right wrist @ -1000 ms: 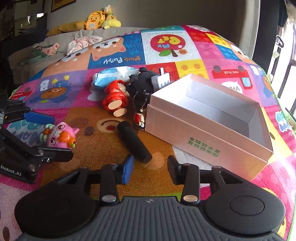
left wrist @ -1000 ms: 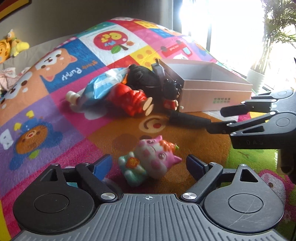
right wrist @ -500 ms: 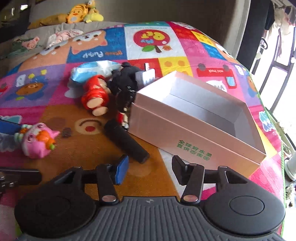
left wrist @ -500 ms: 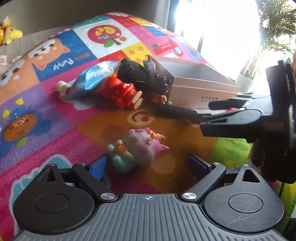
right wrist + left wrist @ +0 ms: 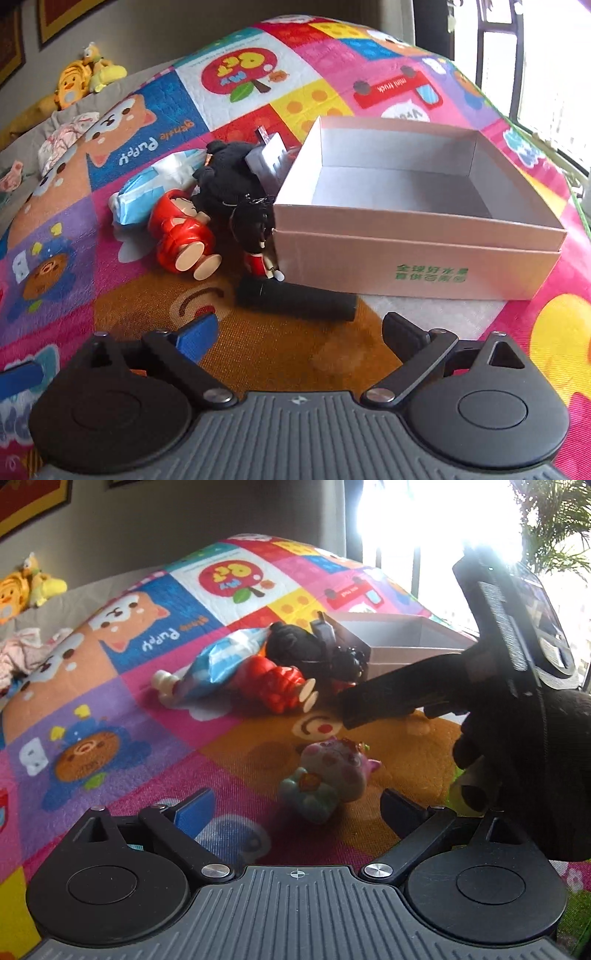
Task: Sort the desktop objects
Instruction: 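Grasp the pink pig figurine with the left tool while the right tool grasps the black foam cylinder, then lower the pig into the pink box with the left tool while the right tool drops the cylinder in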
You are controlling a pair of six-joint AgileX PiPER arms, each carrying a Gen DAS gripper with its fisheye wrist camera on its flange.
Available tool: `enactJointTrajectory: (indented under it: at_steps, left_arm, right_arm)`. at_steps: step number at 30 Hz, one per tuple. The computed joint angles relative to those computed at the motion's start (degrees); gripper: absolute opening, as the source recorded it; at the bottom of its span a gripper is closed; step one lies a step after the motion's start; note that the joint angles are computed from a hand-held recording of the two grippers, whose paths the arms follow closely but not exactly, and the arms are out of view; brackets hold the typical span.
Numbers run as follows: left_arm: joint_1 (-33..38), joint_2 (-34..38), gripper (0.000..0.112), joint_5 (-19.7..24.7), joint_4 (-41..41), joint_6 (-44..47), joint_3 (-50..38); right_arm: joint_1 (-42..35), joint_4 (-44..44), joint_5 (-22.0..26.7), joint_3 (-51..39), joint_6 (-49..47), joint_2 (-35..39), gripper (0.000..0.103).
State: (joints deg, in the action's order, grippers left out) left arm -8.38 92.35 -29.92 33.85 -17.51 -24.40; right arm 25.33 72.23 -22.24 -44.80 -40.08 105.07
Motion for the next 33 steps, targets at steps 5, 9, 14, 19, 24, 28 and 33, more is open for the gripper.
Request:
enactJointTrajectory:
  at_steps: [5, 9, 14, 19, 24, 28, 33]
  left_arm:
    - [1.88, 0.73, 0.099, 0.37, 7.15, -7.05, -1.44]
    - [0.55, 2.56, 0.099, 1.18, 8.2, -8.71, -3.69]
    - [-2.29, 6.08, 0.096, 3.95, 11.41, -12.77, -8.65]
    - [-7.29, 7.14, 0.067, 6.89, -0.8, -0.63, -9.41]
    - [-10.41, 2.85, 0.062, 6.31, -10.19, 9.77, -5.31]
    - [-13.49, -2.91, 0.062, 6.62, -13.8, 13.53, -3.47]
    - [-17.0, -4.21, 0.062, 10.26, -11.71, 8.23, -12.28]
  right_arm:
    - [1.47, 4.75, -4.27, -1.92, -6.34, 1.93, 0.076]
    - [-0.5, -7.32, -4.34, 7.42, 2.05, -4.68, 0.076]
    - [-3.7, -20.27, -3.64, 20.96, 8.05, -16.38, 0.076]
    - [-5.37, -27.3, -1.98, 31.59, 9.28, -27.55, 0.076]
    - [-6.19, -28.76, 0.07, 36.07, 8.3, -35.41, 0.076]
    - [-6.46, -22.57, 2.4, 37.81, -0.75, -44.4, 0.076]
    - [-6.02, -11.84, 0.77, 36.65, -17.06, -52.39, 0.076]
